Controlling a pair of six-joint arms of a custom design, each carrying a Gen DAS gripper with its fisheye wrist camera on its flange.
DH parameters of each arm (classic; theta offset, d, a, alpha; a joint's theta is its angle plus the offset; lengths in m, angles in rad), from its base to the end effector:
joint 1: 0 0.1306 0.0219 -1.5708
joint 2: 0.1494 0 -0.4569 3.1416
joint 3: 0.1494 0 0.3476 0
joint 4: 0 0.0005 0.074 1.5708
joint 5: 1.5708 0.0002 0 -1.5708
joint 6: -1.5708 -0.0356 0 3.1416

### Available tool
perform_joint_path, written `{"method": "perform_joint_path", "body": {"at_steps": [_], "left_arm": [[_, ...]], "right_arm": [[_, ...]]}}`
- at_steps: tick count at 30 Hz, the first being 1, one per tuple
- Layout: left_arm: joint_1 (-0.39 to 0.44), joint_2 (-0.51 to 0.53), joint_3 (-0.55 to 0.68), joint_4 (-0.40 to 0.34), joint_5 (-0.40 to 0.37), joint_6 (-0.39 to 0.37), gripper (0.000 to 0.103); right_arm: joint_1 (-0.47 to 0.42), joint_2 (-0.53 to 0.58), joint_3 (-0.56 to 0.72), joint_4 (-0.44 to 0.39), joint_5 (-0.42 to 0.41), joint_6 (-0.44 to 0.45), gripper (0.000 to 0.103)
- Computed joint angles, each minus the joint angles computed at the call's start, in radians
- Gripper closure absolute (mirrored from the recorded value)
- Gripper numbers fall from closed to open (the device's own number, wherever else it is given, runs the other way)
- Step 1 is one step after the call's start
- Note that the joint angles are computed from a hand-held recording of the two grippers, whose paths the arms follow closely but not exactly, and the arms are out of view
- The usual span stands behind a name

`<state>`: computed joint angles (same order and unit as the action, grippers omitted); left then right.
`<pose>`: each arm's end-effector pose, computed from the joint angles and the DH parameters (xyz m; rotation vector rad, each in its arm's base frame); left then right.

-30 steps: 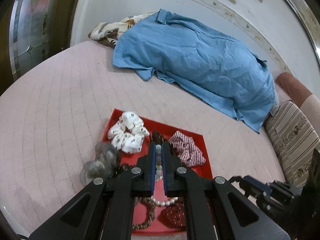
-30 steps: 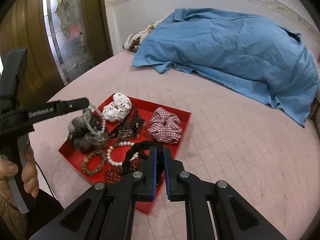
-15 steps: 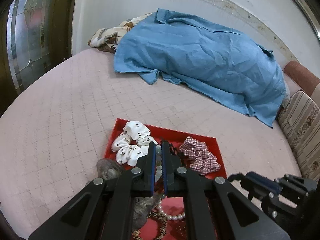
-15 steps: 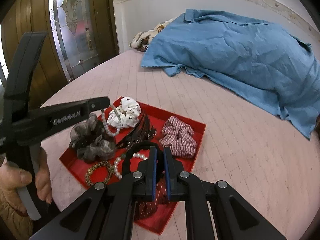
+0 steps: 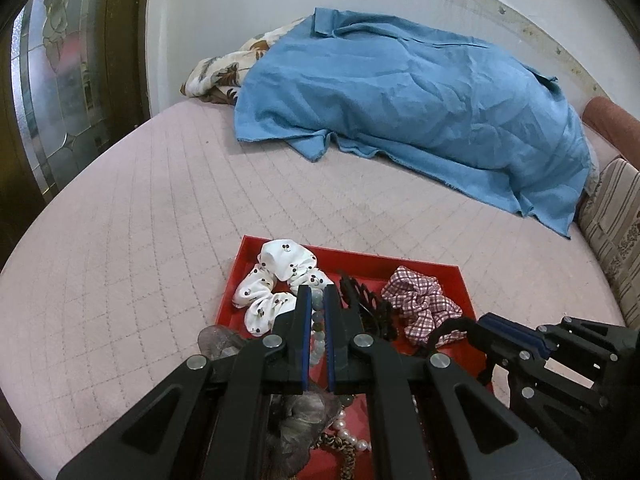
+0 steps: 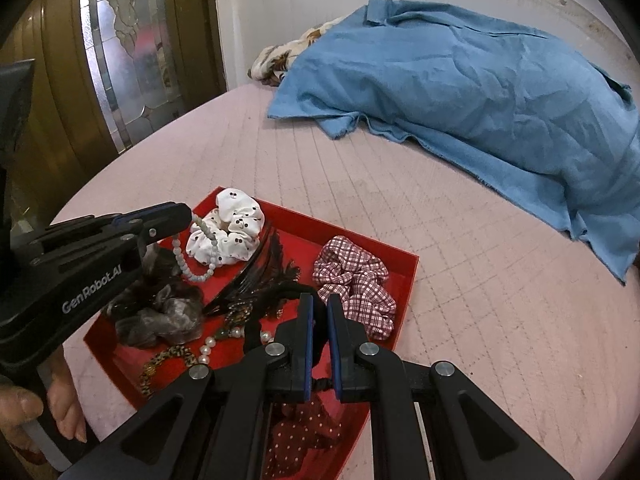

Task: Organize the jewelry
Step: 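Lower both items into the red tray and open both tools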

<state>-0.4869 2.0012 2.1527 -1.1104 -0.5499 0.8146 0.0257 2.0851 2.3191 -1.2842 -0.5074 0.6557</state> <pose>0.6056 -0.3001 0.4798 -0.5862 2.2701 0.0773 0.6929 0.0346 0.4798 -0.9854 2.2694 0.4048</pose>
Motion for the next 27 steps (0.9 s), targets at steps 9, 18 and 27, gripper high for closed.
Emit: {"method": "perform_joint_path", "body": {"at_steps": [9, 18, 27], "left_arm": [[0.003, 0.007, 0.011, -0.007, 0.017, -0.002, 0.098], [0.001, -0.014, -0.027, 0.071, 0.044, -0.031, 0.098], [0.031, -0.138, -0.254, 0.414, 0.199, 0.012, 0.098]], "right_arm": [[0.012, 0.038, 0.069, -0.033, 0.022, -0.010, 0.094], [0.017, 0.045, 0.078, -0.034, 0.025, -0.016, 0.094], [0.008, 0.076, 0.151, -0.073, 0.006, -0.056, 0.095]]}}
